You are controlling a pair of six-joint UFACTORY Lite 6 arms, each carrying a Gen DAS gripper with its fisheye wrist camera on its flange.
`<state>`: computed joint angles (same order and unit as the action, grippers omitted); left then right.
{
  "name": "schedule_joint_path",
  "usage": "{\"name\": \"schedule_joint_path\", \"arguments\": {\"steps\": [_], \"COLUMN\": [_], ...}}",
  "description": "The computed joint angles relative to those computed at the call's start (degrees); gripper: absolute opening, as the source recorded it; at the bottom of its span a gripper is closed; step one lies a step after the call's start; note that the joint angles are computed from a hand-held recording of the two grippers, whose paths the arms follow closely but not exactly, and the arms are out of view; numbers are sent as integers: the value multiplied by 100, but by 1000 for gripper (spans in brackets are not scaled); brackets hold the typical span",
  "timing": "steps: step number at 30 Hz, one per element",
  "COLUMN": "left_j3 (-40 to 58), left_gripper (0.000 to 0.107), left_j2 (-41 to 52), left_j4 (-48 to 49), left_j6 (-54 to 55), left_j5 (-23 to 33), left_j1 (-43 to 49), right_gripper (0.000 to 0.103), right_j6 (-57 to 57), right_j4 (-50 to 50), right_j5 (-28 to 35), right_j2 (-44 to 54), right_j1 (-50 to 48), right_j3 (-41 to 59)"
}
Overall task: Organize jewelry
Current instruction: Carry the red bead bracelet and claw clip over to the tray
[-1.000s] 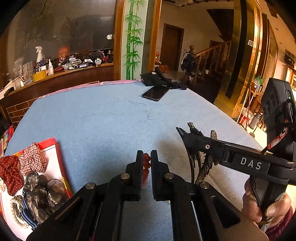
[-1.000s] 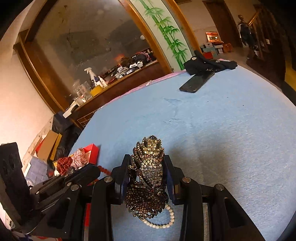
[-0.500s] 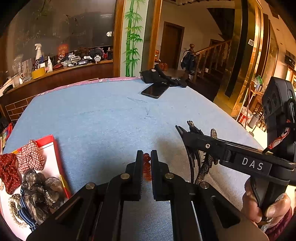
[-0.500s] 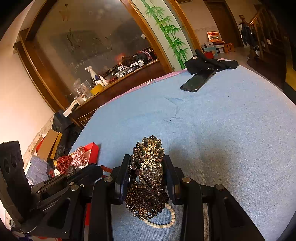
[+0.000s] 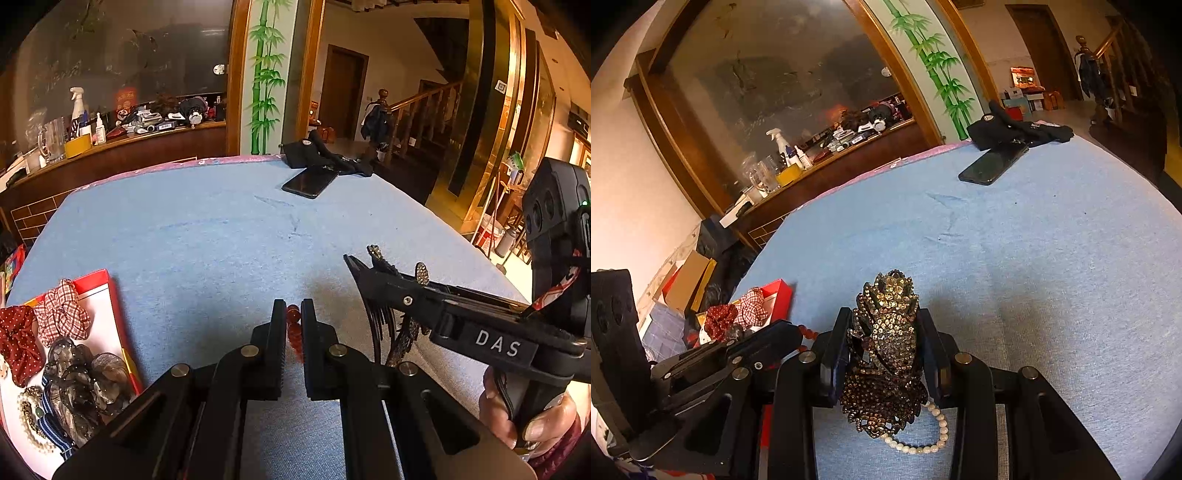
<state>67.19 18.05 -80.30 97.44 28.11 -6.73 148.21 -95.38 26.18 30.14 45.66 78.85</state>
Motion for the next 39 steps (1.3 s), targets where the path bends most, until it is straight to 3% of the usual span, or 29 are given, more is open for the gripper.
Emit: {"name": "schedule_joint_path", "arguments": {"steps": [11,14,23,31,39], "left_j3": [-15,-66,-573,-800,-379], "left_gripper": [7,7,7,7,7], "left_j2": [-197,-394,-1274,-1855,-1643], "left_j4": [108,133,198,422,601], "left_j6": [-159,-210,-183,-68,24], "left_j5": [300,498,1182,2001,2902], "left_j1": [166,264,870,1982,3308], "right_gripper": [38,38,38,38,38], "right_j6": [-50,590,275,-1124,-3107], "right_j4": [266,-21,802,1847,3113], "right_j5": [47,168,677,1048,1322], "right_j2": [-23,-297,-536,81,1556], "right_j1": [29,164,892,1410,1669], "right_j3": [26,-310,-462,897,3461]}}
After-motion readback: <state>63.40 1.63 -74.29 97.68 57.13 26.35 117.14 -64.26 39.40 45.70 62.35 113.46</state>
